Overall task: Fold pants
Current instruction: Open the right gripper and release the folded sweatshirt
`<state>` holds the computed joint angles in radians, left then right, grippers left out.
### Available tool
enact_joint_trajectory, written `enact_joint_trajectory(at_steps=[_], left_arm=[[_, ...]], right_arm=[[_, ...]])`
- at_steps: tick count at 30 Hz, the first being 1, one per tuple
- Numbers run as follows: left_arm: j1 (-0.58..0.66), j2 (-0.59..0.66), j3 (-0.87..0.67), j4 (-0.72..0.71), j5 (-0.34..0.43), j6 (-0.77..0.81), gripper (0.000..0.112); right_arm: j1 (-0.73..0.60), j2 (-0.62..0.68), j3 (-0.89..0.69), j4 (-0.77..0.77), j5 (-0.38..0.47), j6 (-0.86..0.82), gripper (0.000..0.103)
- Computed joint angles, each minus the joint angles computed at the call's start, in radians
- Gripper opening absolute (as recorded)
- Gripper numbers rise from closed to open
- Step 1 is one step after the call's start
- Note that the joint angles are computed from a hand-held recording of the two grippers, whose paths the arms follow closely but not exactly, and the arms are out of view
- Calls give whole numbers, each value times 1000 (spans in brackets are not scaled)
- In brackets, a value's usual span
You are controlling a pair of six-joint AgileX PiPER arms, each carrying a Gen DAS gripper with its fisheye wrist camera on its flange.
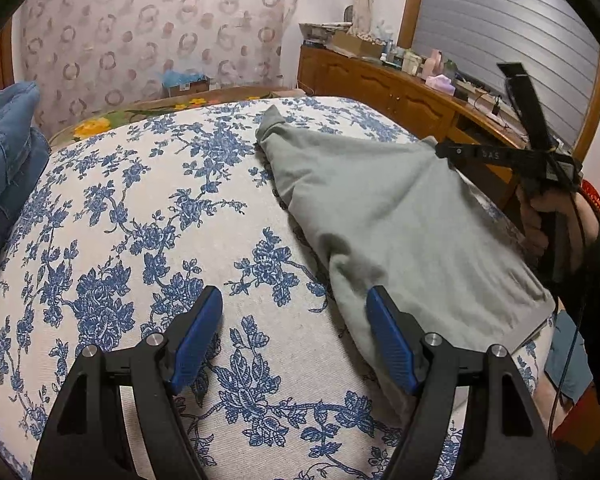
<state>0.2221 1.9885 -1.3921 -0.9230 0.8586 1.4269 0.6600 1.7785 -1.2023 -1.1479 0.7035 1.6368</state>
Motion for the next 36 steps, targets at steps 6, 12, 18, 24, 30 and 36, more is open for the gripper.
enact_joint_trajectory(at_steps=[6,12,18,24,30,36], left_arm=[[-18,0,2,34,-26,-21,76],[-34,-2,7,58,-55,-30,76],[-51,-15,27,78,-98,-26,77],[-57,-16,28,89,-105,-37,79],[-60,-17,31,93,-114,-43,79],[-56,-22,21,134,-88,-86,79]], right_arm=[[104,-63,80,-43,64,87,32],[261,-114,183,-63,114,202,32],[414,-158,276,-91,171,350,33],[487,-147,275,-13,253,345,34],[506,-138,271,35,277,348,34],[533,-158,276,39,276,374,34]])
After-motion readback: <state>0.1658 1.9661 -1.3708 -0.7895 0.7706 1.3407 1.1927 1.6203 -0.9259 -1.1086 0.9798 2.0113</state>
